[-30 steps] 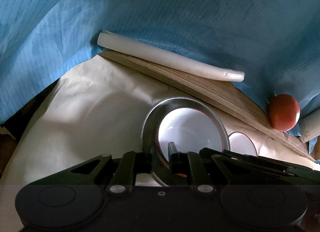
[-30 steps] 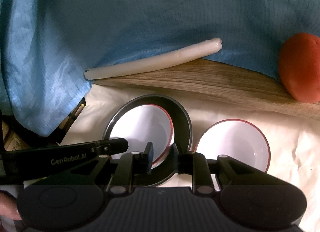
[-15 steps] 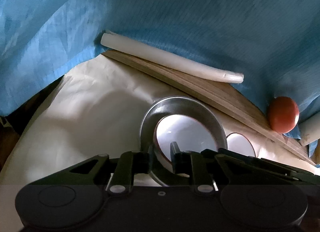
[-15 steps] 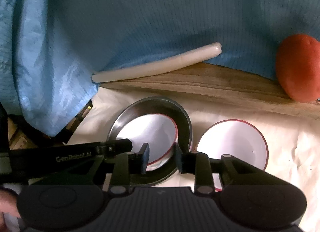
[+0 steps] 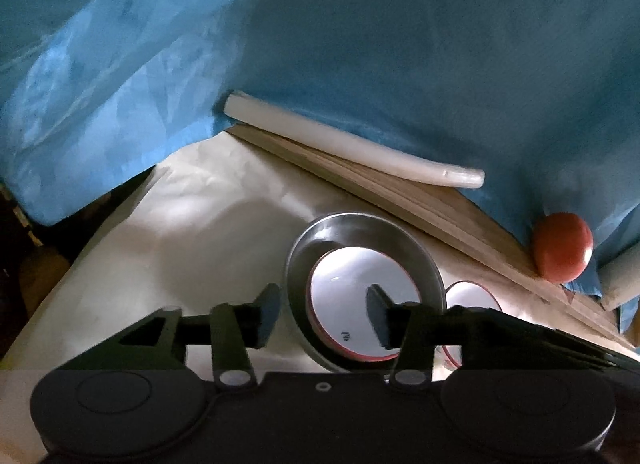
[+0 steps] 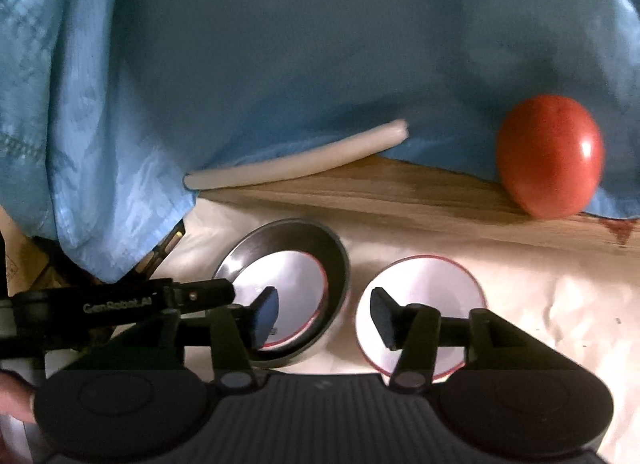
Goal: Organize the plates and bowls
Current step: 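Move both tools back to the other white red-rimmed bowl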
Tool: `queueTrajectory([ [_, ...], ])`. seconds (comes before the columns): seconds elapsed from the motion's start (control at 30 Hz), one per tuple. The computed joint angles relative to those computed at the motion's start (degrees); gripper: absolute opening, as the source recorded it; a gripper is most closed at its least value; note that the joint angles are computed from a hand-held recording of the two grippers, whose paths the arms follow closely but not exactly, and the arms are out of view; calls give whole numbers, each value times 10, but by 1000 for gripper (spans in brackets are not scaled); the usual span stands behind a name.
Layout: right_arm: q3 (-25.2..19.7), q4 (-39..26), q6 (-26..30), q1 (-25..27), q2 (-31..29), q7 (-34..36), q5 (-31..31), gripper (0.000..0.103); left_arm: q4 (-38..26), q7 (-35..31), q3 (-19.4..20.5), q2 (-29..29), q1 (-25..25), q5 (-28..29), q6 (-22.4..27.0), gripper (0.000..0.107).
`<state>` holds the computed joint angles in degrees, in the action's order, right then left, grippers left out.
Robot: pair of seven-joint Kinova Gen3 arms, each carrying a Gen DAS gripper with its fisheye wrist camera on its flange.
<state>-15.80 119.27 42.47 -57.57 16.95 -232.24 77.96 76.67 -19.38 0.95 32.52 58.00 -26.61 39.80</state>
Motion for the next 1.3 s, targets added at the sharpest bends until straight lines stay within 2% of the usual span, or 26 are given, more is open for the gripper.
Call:
queueTrajectory([
  [0.07,-3,12,16,-7,-10,-11,-2,65,-2,15,-7,0,10,-5,7,66],
  [0.17,-12,32,41,-16,-22,-43,0,76,-5,46,-17,-1,27,-21,12,77],
  [0.23,-20,46,59,-21,-30,-64,-3,86,-5,57,-16,-2,32,-30,11,81],
  [0.5,-55,98,131,-49,-52,-135,-42,102,-17,63,-5,1,47,-48,-5,95],
  [0.7,-74,132,169,-74,-59,-191,-86,102,-37,19,17,12,41,-18,-31,100],
  [0.97,-99,171,194,-105,-77,-253,-147,103,-109,-68,36,57,44,43,1,102],
  [1.13,-105,190,191,-109,-89,-268,-167,103,-146,-83,33,81,47,81,22,102],
  [1.3,-103,209,166,-93,-102,-264,-158,103,-175,-71,25,102,54,108,47,102],
])
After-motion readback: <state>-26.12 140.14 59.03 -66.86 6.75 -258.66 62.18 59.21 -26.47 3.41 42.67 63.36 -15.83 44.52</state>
